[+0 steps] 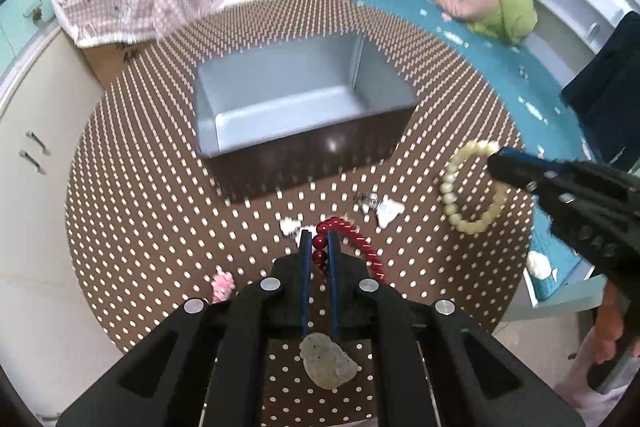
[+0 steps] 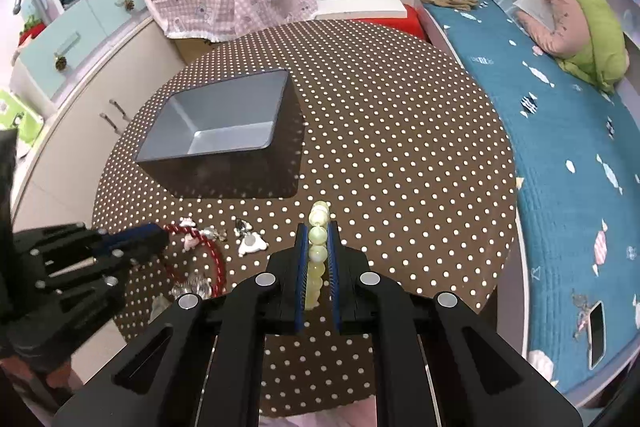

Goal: Organize jewelry
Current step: 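Grasp the dark red bead bracelet with the left tool while the right lifts the cream bracelet, then lower the cream bead bracelet onto the table and open the right tool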

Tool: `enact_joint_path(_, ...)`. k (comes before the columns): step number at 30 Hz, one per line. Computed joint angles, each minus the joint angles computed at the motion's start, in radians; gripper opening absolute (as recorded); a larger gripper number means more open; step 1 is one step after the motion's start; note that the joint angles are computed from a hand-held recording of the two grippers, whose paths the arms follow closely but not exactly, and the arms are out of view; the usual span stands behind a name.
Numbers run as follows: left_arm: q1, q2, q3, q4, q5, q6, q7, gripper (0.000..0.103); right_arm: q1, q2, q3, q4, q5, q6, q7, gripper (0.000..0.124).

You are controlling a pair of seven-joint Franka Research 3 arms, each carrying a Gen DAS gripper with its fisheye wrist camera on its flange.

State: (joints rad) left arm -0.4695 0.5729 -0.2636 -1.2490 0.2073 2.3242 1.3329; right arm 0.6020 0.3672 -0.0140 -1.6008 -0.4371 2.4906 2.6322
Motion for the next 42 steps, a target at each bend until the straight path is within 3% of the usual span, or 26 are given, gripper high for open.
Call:
enact_joint_path(4, 0.024, -0.041, -0.018, -0.047, -0.032, 0.071, 0.013, 0.006, 0.012, -0.001, -0.004, 0.012, -0.022, -0.003, 0.008, 0.01)
enact_joint_path(7, 0.09, -0.098, -0.062, -0.132, -0.112, 0.174, 0.095, 0.006, 0.021, -0.007, -0.006, 0.011, -0.046, 0.004, 0.021, 0.01)
enact_joint_path(8, 0.104, -0.1, -0.071, -0.139, -0.137, 0.184, 0.117, 0.006, 0.021, -0.006, -0.004, 0.014, -0.047, 0.0, 0.023, 0.01)
enact_joint_path(11, 0.073, -0.1, -0.017, -0.132, -0.092, 0.132, 0.039, 0.006, 0.024, -0.003, 0.0, 0.021, -0.048, -0.009, 0.024, 0.01)
enact_joint_path(16, 0.125, -0.187, -0.055, -0.246, -0.154, 0.241, 0.095, 0.006, 0.03, -0.011, 0.002, 0.015, -0.064, 0.002, 0.034, 0.01)
enact_joint_path(21, 0.134, -0.222, -0.047, -0.27, -0.16, 0.246, 0.083, 0.006, 0.035, -0.007, 0.004, 0.024, -0.072, 0.003, 0.034, 0.01)
enact_joint_path(26, 0.169, -0.23, -0.076, -0.28, -0.243, 0.275, 0.153, 0.006, 0.039, 0.001, 0.007, 0.044, -0.083, 0.013, 0.022, 0.01)
enact_joint_path(33, 0.163, -0.191, -0.065, -0.248, -0.253, 0.208, 0.126, 0.006, 0.012, 0.05, 0.047, 0.064, 0.082, 0.007, -0.115, 0.01)
enact_joint_path(42, 0.179, -0.206, -0.075, -0.274, -0.296, 0.223, 0.159, 0.006, 0.011, 0.126, 0.056, 0.13, 0.246, -0.002, -0.255, 0.015)
